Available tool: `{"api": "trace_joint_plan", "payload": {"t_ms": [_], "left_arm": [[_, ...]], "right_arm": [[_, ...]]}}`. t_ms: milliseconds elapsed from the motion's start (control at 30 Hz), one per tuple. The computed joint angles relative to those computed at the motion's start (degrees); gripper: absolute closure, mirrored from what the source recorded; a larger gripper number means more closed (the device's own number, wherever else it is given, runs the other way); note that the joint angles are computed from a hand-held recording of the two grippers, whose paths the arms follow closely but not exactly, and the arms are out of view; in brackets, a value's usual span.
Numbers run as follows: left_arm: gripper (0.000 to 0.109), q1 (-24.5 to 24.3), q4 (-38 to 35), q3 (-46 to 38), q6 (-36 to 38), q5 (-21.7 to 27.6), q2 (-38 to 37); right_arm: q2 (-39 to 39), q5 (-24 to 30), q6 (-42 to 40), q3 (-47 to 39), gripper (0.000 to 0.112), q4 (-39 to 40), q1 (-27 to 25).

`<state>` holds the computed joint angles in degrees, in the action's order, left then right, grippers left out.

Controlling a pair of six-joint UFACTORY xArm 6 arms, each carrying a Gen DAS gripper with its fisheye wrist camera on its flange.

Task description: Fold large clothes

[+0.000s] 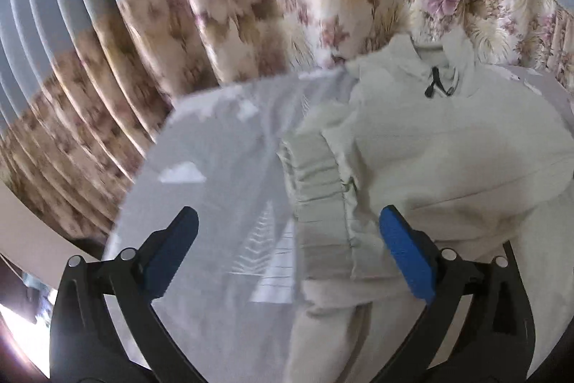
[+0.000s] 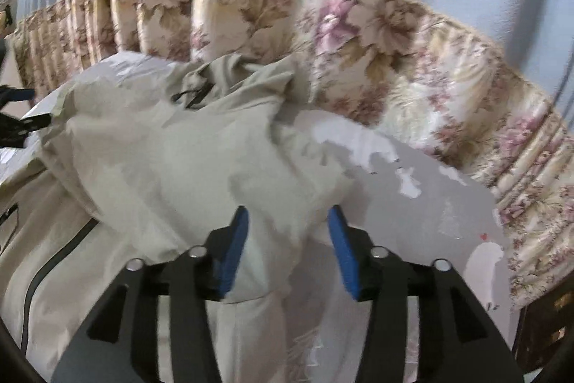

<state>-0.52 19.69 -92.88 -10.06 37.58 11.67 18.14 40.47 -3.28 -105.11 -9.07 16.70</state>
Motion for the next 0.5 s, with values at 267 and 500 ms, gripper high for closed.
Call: {"api": "trace_joint_plan", "payload": {"t_ms": [267, 500], "left_arm": [[0.009, -1.39, -12.70, -17.88, 3.89, 10.69, 10.90], [0.014, -2.94, -10.28, -27.39, 4.53, 20.30, 20.66]], "right_arm": [[5.26, 1.05, -1.41, -5.51, 0.063, 8.65, 1.71], [5.46, 2.18, -4.01, 0.31, 0.079, -1.25, 2.70]]}}
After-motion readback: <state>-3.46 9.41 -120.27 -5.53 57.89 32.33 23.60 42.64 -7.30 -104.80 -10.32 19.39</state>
